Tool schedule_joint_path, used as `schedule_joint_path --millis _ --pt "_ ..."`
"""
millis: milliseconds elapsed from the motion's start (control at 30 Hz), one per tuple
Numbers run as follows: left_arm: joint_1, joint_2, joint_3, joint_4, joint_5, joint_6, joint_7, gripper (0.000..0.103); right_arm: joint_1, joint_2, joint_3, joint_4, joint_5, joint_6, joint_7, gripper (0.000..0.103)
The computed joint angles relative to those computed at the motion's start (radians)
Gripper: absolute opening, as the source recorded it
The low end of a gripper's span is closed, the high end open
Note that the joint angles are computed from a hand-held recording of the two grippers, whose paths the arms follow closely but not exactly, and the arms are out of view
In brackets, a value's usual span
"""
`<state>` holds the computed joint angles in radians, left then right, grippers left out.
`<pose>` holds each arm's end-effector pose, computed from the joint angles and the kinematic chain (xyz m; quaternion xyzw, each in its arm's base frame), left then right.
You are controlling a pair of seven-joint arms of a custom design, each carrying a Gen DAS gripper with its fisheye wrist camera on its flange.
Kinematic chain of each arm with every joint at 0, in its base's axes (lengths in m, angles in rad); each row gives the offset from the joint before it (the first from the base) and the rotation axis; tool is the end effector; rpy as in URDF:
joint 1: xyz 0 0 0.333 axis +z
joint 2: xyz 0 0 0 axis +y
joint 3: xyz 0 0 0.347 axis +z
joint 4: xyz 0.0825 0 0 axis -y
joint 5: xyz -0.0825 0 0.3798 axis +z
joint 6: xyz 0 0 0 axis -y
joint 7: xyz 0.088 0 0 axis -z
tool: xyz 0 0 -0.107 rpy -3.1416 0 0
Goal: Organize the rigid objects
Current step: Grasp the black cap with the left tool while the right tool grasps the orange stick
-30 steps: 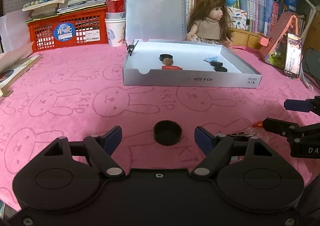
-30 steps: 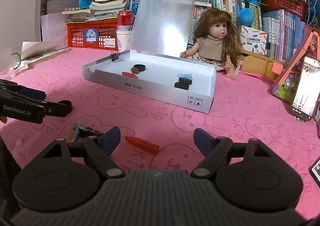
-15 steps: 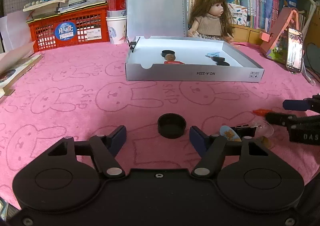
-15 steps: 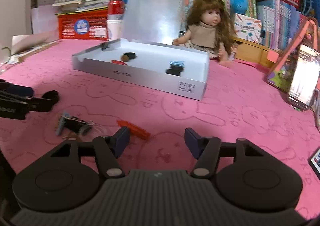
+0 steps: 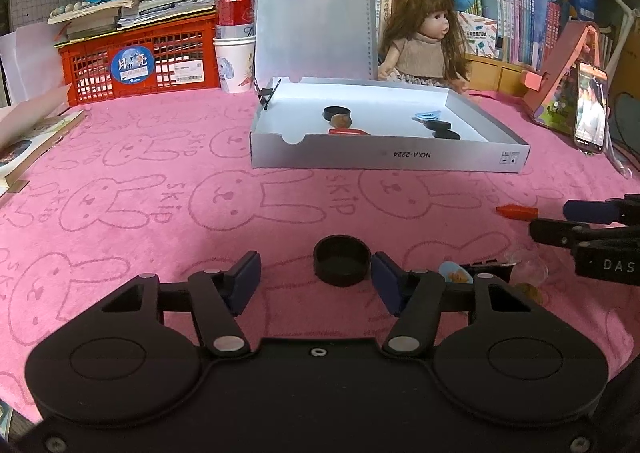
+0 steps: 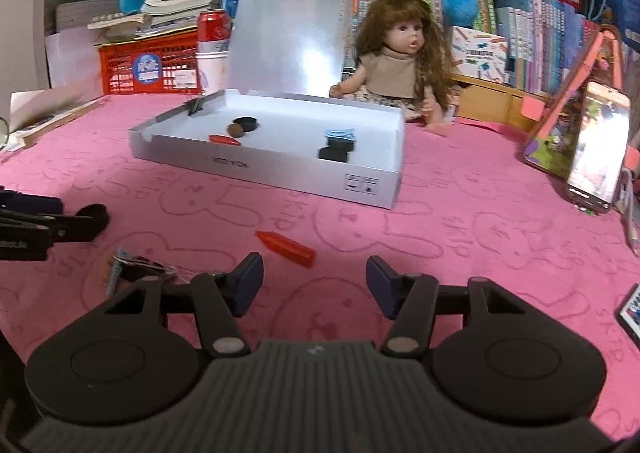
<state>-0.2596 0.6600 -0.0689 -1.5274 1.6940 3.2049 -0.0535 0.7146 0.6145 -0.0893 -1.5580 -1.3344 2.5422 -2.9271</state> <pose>0.6476 -0.3088 0.3410 -0.4930 0.7393 -0.3882 0.2441 0.5874 0.4546 0.3470 -0.5924 0.6498 -0.3604 0.3115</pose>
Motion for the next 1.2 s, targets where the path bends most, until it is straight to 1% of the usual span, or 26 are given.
schedule_joint_path --millis 67,100,133,200,233,300,367,433,567,633,700,733,800,833,867,900,967,1100,1200 --pt "-0.007 0.007 0.005 0.005 -0.026 -0.004 0.03 0.058 -0.008 0.014 0.002 0.021 0.012 0.013 0.002 0.068" --pt "-0.014 0.01 0.011 0.012 -0.019 -0.005 0.024 0.055 -0.011 0.021 0.003 0.031 0.023 0.019 0.002 0.068" --pt "-0.019 0.013 0.014 0.017 -0.009 -0.006 0.016 0.049 -0.013 0.026 0.001 0.039 0.03 0.026 0.001 0.068" --pt "-0.021 0.02 0.015 0.027 -0.012 0.001 0.025 0.042 -0.011 0.037 -0.002 0.054 0.048 0.026 -0.009 0.068" --pt "-0.02 0.025 0.015 0.031 -0.027 0.008 0.041 0.037 -0.01 0.042 -0.005 0.061 0.055 0.028 -0.011 0.068" --pt "-0.025 0.029 0.024 0.034 -0.059 0.022 0.066 0.031 -0.009 0.051 -0.01 0.074 0.074 0.029 -0.01 0.069" --pt "-0.036 0.031 0.037 0.032 -0.102 0.032 0.099 0.031 -0.007 0.06 -0.014 0.089 0.098 0.022 -0.003 0.07" --pt "-0.052 0.032 0.059 0.034 -0.115 0.045 0.099 0.031 -0.007 0.068 -0.015 0.104 0.126 0.017 -0.004 0.07" --pt "-0.082 0.037 0.1 0.039 -0.151 0.078 0.112 0.031 0.0 0.091 -0.019 0.141 0.167 -0.003 -0.046 0.07" --pt "-0.103 0.038 0.128 0.043 -0.154 0.093 0.099 0.031 0.0 0.101 -0.017 0.156 0.193 -0.012 -0.076 0.065" --pt "-0.123 0.04 0.156 0.052 -0.143 0.11 0.074 0.031 0.016 0.108 -0.029 0.166 0.196 -0.033 -0.093 0.047" --pt "-0.127 0.041 0.161 0.055 -0.14 0.113 0.068 0.031 0.02 0.108 -0.033 0.165 0.193 -0.035 -0.095 0.042" --pt "-0.13 0.043 0.165 0.063 -0.12 0.118 0.045 0.031 0.024 0.103 -0.039 0.155 0.185 -0.025 -0.091 0.036" --pt "-0.124 0.042 0.157 0.064 -0.116 0.115 0.046 0.031 0.024 0.099 -0.041 0.148 0.178 -0.016 -0.091 0.034" --pt "-0.118 0.042 0.147 0.063 -0.117 0.111 0.052 0.031 0.025 0.096 -0.042 0.145 0.173 -0.015 -0.097 0.018" --pt "-0.112 0.041 0.139 0.062 -0.122 0.108 0.061 0.031 0.028 0.095 -0.042 0.144 0.17 -0.022 -0.105 0.013" --pt "-0.104 0.041 0.127 0.055 -0.157 0.103 0.101 0.031 0.025 0.088 -0.041 0.132 0.159 -0.004 -0.112 0.013" --pt "-0.115 0.041 0.14 0.046 -0.234 0.113 0.167 0.031 0.029 0.081 -0.044 0.124 0.134 0.002 -0.106 0.013" --pt "-0.098 0.041 0.112 0.036 -0.302 0.104 0.247 0.031 0.03 0.078 -0.047 0.123 0.12 0.005 -0.089 0.013"
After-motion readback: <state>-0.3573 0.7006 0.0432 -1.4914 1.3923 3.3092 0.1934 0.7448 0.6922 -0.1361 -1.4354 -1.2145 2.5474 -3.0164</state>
